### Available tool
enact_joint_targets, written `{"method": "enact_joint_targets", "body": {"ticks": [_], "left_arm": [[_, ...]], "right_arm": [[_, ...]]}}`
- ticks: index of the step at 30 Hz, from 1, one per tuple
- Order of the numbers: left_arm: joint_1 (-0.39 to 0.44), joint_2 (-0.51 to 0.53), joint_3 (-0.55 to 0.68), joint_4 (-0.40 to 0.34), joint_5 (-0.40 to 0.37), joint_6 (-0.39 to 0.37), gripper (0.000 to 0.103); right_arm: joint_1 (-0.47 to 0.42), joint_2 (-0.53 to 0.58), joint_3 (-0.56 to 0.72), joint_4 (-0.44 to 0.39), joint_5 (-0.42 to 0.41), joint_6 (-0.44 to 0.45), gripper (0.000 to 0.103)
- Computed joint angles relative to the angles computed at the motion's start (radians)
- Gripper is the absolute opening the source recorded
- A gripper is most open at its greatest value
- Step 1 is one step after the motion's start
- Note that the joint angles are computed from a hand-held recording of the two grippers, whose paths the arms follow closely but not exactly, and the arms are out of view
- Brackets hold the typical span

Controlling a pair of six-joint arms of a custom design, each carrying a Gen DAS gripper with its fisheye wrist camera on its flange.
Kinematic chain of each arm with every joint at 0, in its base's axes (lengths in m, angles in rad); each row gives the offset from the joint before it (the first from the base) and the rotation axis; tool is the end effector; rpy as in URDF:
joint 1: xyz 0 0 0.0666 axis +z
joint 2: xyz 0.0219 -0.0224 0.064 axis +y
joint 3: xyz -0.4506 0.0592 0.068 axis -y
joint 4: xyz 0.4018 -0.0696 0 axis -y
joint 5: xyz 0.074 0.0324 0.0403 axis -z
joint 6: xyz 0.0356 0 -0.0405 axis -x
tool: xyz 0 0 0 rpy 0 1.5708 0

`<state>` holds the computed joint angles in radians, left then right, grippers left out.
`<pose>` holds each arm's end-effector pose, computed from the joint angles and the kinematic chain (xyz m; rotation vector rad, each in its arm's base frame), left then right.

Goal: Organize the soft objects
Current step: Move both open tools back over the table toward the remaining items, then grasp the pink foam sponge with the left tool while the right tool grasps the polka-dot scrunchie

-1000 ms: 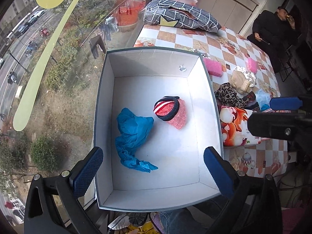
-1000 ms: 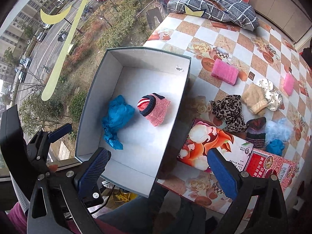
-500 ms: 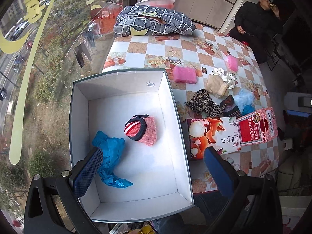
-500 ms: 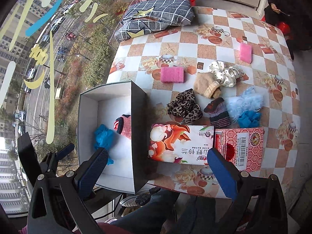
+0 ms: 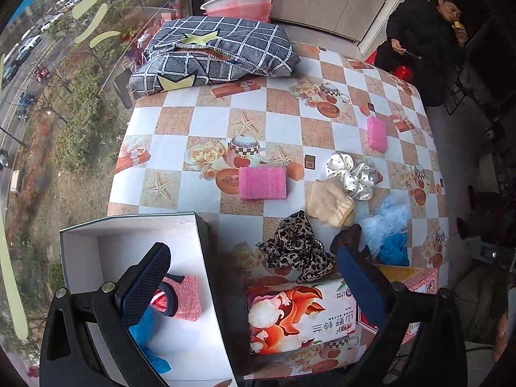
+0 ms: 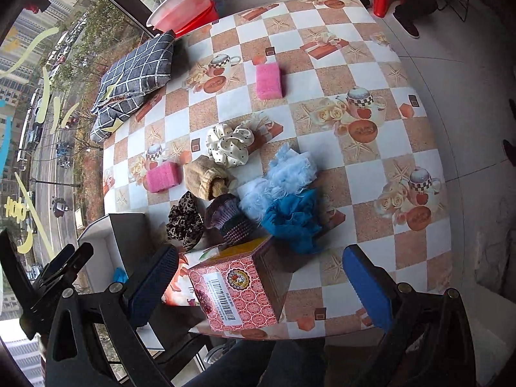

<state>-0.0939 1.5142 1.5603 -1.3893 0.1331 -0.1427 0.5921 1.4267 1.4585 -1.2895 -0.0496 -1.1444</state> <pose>0.4875 -0.0511 0.4963 0.3649 2.8824 -0.1855 0.3806 0.2577 0.4948 0.7932 2.8414 0.4027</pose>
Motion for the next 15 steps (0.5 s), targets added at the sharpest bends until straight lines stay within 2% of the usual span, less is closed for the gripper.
{"method": "enact_joint_targets", "body": {"ticks": [8,15], "left_arm": [[-0.081,0.181,0.056,0.007,-0.131,0.105,0.103],[-0.092,0.274,0.068,0.021,-0.181,0.178,0.103]], "right_arm": [[-0.099,0.052,-0.114,0.08,-0.145,0.128,0.102],[-0.153,0.14,-0.094,0.116,-0.196,0.224,0.102]]}}
